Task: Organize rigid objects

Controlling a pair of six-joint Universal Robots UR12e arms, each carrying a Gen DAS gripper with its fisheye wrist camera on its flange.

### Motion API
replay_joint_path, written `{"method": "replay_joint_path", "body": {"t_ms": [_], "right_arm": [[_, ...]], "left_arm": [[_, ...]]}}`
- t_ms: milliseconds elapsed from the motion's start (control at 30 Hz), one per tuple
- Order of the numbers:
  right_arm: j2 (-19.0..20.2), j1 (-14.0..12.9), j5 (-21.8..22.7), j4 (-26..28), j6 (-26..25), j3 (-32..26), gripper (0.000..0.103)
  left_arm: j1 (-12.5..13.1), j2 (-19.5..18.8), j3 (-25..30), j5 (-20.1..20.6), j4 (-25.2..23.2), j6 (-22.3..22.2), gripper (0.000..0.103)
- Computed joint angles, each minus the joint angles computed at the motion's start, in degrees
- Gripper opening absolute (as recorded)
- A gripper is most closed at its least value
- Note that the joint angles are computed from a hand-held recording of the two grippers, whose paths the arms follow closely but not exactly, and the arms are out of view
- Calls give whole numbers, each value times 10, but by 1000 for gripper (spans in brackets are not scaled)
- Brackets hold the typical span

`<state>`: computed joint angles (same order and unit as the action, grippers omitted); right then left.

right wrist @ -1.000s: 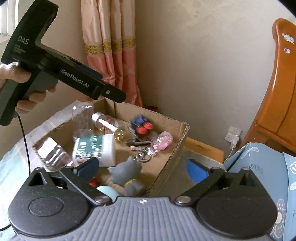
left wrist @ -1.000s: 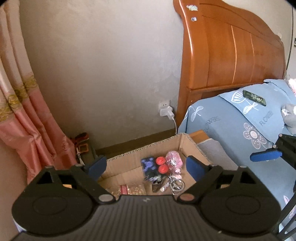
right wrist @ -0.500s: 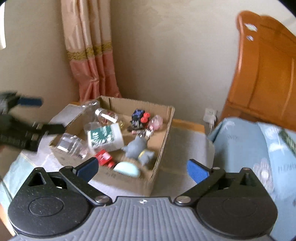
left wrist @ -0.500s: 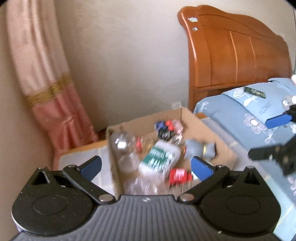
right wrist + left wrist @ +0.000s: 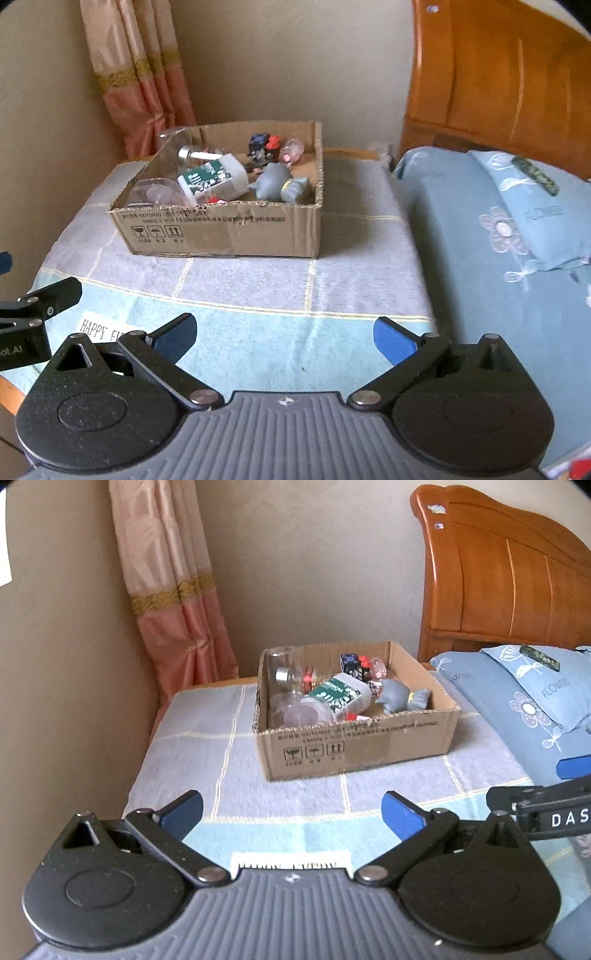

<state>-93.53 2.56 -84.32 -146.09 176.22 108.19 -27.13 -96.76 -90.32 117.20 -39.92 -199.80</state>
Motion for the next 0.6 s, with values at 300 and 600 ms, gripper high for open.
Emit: {"method": "replay_joint_path", "body": {"t_ms": [300,600], "right_arm": [[-22,3,-12,-40,1,9,103],[-30,1,-14,-62,8,14,103]], "left_arm": [[-16,4,17,25,-28,-12,102],[-22,5,24,42,-31,-29,102]]}}
